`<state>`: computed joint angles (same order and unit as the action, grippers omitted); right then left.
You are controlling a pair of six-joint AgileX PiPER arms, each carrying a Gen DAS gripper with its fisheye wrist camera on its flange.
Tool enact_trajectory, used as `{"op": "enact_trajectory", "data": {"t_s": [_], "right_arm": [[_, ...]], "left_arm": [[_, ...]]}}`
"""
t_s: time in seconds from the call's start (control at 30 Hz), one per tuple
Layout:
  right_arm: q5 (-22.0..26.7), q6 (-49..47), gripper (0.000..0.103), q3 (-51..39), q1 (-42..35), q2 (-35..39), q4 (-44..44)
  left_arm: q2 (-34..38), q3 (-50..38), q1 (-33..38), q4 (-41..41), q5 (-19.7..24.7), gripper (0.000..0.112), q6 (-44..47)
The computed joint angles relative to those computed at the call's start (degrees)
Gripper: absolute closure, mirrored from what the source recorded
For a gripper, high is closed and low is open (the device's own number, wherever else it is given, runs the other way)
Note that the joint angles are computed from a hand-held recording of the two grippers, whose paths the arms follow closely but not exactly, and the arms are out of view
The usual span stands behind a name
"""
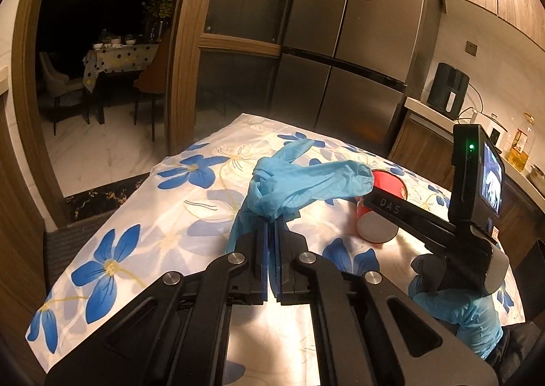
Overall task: Collect trash
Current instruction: 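Grasp the blue glove with the left tool while the right tool grasps the red paper cup, then carry the blue glove and red cup over the bin and release both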
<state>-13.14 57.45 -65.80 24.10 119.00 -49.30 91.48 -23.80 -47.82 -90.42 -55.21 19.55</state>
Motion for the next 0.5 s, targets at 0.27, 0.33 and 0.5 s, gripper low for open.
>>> {"op": "enact_trajectory", "data": {"t_s": [0.27,0.33,0.5], "right_arm": [[-4.64,-8.41,0.044,4.01,-1.44,-2.38,5.32],[-6.18,-10.90,0.044,6.09,-2.62,-3.84,6.88],[-9.47,-12.32,0.044,10.86,-7.04,-7.83,6.42]], "left_arm": [[0.51,-0.93,0.09,-0.44,0.57,0.110,1.57],[0.70,-1.69,0.31,-0.45,1.15,0.110,2.31],[2.18,-5.64,-0.50,-1.43,1.04,0.110,6.32]]}}
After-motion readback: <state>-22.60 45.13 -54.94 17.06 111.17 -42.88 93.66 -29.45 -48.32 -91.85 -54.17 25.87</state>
